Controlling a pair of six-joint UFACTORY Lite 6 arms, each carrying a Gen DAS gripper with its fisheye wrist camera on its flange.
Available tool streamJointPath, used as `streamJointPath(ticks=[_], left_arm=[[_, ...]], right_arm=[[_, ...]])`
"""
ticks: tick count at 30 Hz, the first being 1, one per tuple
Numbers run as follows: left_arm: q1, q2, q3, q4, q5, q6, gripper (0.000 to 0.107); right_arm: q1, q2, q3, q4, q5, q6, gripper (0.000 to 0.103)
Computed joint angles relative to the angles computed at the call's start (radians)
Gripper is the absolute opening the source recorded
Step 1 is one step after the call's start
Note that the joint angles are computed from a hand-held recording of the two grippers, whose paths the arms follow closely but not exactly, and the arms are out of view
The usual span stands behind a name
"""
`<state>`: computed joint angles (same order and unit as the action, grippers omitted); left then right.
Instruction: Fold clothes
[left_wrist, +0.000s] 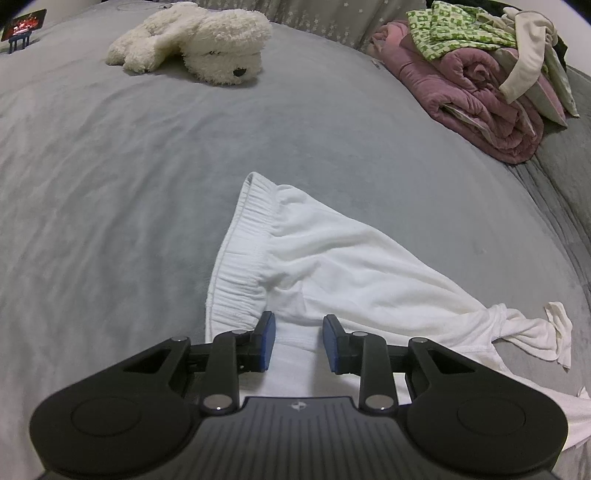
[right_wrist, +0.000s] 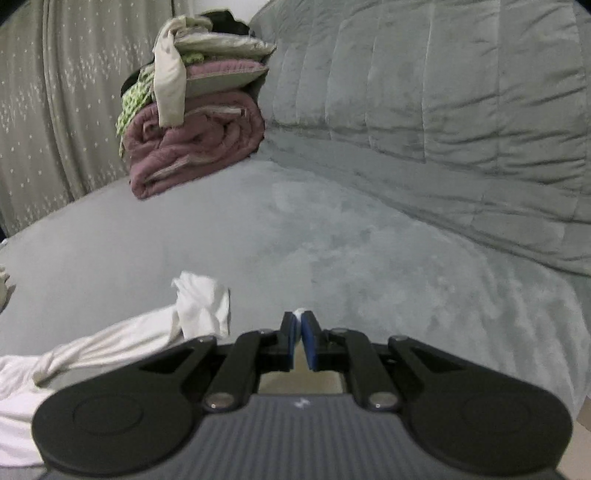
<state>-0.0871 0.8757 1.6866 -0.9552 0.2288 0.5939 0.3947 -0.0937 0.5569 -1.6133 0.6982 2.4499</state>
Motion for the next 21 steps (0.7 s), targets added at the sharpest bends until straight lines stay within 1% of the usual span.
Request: streamJointPath(ticks=[1, 2, 3, 5, 7, 8, 10, 12, 13, 15, 18, 19, 21], left_arm=[[-0.001, -0.001, -0.002, 0.002, -0.003, -0.001, 0.028], [-0.002, -0.001, -0.002, 0.007, -0.005, -0.006, 0.028], [-0.004, -0.001, -0.003, 0.012, -0.007, -0.011, 0.028], [-0.006, -0.002, -0.004, 0.022, -0.012, -0.021, 0.028], [-0.009, -0.003, -0.006, 0.033, -0.016, -0.032, 0.028], [-0.010, -0.003, -0.006, 0.039, -0.018, -0.037, 0.028], [-0.013, -0.008, -0.010, 0.068, -0.022, -0.064, 0.028], [-0.014, -0.010, -0.004, 0.117, -0.017, -0.117, 0.028], [-0.014, -0.011, -0.003, 0.128, -0.014, -0.132, 0.028], [-0.014, -0.012, 0.002, 0.155, -0.009, -0.162, 0.028], [-0.018, -0.014, 0.009, 0.219, -0.006, -0.216, 0.028], [-0.019, -0.016, 0.007, 0.221, -0.007, -0.215, 0.028], [-0.020, -0.017, 0.005, 0.223, -0.009, -0.216, 0.028]], right_arm=[[-0.006, 0.006, -0.002, -0.006, -0.009, 0.009, 0.007], [-0.001, 0.013, 0.003, -0.010, 0.014, 0.014, 0.007], [0.006, 0.019, 0.009, -0.013, 0.040, 0.018, 0.007], [0.043, 0.023, 0.015, -0.039, 0.131, 0.010, 0.007], [0.051, 0.004, -0.001, -0.086, 0.122, 0.031, 0.007], [0.046, -0.011, -0.010, -0.115, 0.102, 0.040, 0.009], [-0.022, -0.012, -0.016, -0.163, -0.021, 0.103, 0.014], [-0.086, -0.008, -0.012, -0.214, -0.110, 0.159, 0.027], [-0.102, 0.005, 0.000, -0.212, -0.120, 0.149, 0.032], [-0.121, 0.049, 0.057, -0.146, -0.121, 0.039, 0.058], [-0.197, 0.134, 0.142, -0.081, -0.173, -0.103, 0.063], [-0.220, 0.164, 0.172, -0.053, -0.187, -0.156, 0.063], [-0.291, 0.241, 0.245, -0.019, -0.269, -0.242, 0.063]])
